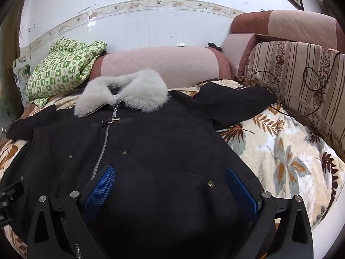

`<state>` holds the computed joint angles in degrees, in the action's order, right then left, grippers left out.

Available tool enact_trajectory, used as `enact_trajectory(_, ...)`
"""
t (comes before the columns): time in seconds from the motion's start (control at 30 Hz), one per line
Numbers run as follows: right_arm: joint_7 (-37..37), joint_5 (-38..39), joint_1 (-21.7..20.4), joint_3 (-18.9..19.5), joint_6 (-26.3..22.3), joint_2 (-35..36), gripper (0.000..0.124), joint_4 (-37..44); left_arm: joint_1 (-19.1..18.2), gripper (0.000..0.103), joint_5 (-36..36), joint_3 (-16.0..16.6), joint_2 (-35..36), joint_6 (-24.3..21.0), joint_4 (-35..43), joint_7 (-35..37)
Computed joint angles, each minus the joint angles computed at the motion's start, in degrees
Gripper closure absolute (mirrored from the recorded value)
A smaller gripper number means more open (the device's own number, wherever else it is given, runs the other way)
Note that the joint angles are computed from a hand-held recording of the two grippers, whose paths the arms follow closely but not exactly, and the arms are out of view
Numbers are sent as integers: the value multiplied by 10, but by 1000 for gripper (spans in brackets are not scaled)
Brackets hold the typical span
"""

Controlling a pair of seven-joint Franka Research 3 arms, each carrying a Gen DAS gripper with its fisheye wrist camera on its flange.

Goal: Fold large clothes

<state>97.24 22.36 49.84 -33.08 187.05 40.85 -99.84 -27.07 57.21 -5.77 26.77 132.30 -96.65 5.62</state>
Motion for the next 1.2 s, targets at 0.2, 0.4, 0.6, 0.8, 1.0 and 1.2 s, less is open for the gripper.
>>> enact_trajectory(0.2, -4, -7, 3, -2, -4, 9, 21, 8, 9, 0, -28, -2, 21, 13, 12, 20)
enact_trajectory(0.4, -2, -19, -1, 2, -11, 15, 21, 18, 28, 0, -83, -5, 39, 44, 13, 53)
enact_trajectory(0.6, 5, -27, -4, 4, -10, 16, 21, 21, 31, 0, -102, 8, 33, 109, -23, 41)
enact_trajectory(0.8, 9, -29, -12, 14, -9, 11, 21, 20, 33, 0, -118, -1, 35, 89, -12, 89)
enact_trajectory(1.0, 16, -11, 37, -39, 2, 22, 21, 4, 21, 0, -88, 18, -28, 138, -68, 8)
enact_trajectory(1.2, -12, 37, 114, -96, 30, -9, 21, -62, -2, 0, 46, 13, -104, 83, -106, -110)
